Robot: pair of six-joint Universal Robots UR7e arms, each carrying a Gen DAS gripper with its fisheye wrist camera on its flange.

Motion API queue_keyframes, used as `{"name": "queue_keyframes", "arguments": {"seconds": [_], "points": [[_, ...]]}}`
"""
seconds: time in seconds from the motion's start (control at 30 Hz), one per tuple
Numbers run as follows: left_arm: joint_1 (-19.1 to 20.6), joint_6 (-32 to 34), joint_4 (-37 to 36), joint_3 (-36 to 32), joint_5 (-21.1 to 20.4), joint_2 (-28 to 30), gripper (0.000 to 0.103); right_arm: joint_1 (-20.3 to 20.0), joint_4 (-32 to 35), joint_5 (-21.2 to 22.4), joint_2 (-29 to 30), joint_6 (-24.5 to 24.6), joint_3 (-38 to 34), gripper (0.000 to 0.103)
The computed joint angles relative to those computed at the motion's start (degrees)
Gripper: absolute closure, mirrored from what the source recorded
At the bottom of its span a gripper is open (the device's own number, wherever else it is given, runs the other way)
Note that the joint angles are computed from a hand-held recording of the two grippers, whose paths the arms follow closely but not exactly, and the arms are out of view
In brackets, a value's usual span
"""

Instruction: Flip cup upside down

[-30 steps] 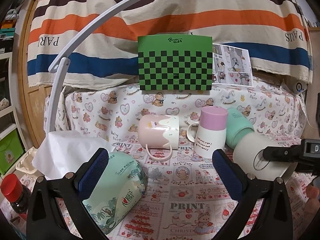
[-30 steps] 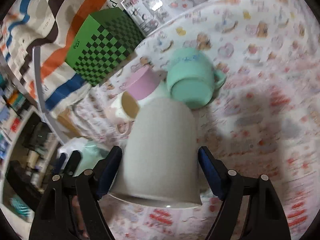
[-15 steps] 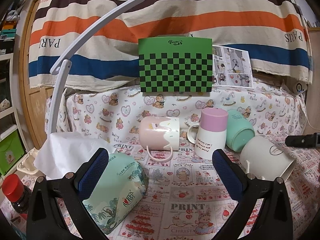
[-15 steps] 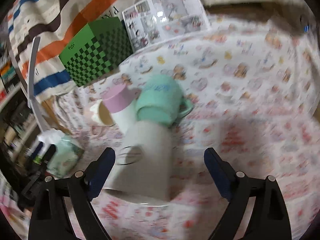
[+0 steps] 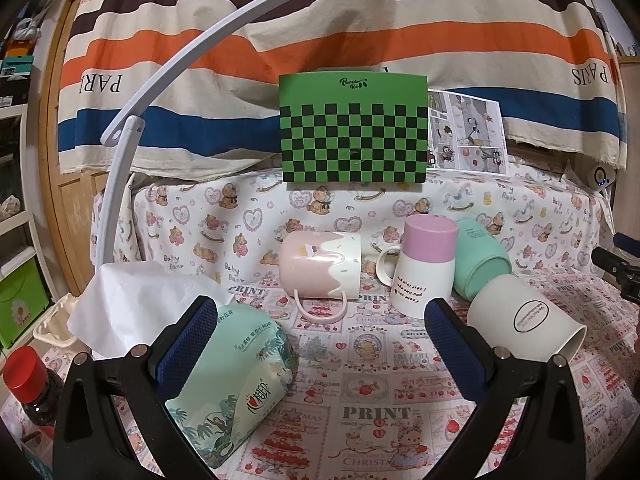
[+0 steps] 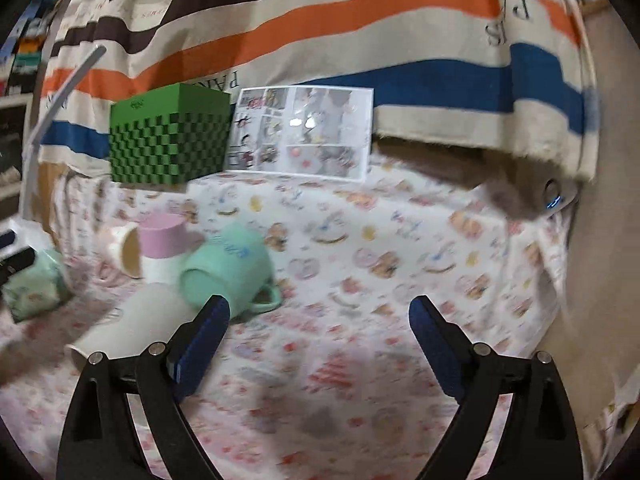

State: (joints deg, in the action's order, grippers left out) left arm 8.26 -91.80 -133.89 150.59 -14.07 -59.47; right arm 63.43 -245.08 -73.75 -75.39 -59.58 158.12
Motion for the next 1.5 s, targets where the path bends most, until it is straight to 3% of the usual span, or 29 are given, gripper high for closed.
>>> {"name": "queue_keyframes", "arguments": {"seconds": [0.13,0.27,0.4,0.5,0.63,0.7,0.8,1.07,1.4,1.5], "points": [[-0.22,-2.53,3.87,-0.52,0.15,-0.42,0.000,-2.67,8.71,3.83,-5.29,1.42,-0.24,0.010],[-1.85,-7.45,10.15,-0.79,1.14,-0.83,0.000,-4.15,8.47,5.99,-5.59,2.52,0.06,0.010],[-3.73,-4.95,2.49,1.72,1.09,-0.54,0.000,-3.60,5.79,5.31,-4.00,1.88,0.33,0.010],[-4.34,-9.26,9.89,-0.54,0.77,-1.53,0.000,-4.23,5.14,6.03,-3.99,2.43,0.56,0.010],[-3.28,-2.14,7.39,-4.58,-1.10,-2.30,0.000,-4.30,4.89,6.19,-3.97,2.37,0.57,0.002],[-1.55,3.15,6.46,-8.04,-3.52,-2.19,0.000,-4.46,4.18,6.36,-3.73,2.76,0.66,0.000],[2.33,15.05,-0.68,-13.49,-9.52,-0.94,0.000,-4.39,1.58,5.66,-2.65,4.10,0.64,0.000],[14.71,25.37,-12.23,-24.26,-31.98,4.74,0.000,-3.85,-1.13,4.07,-1.42,5.48,0.37,0.000],[21.88,27.53,-15.00,-30.79,-39.29,12.62,0.003,-2.97,-1.39,2.07,-0.95,6.13,-0.18,0.000],[25.04,31.79,-20.81,-31.19,-45.70,13.83,0.012,-2.52,-1.17,0.98,-0.91,6.56,-0.48,0.000]]}}
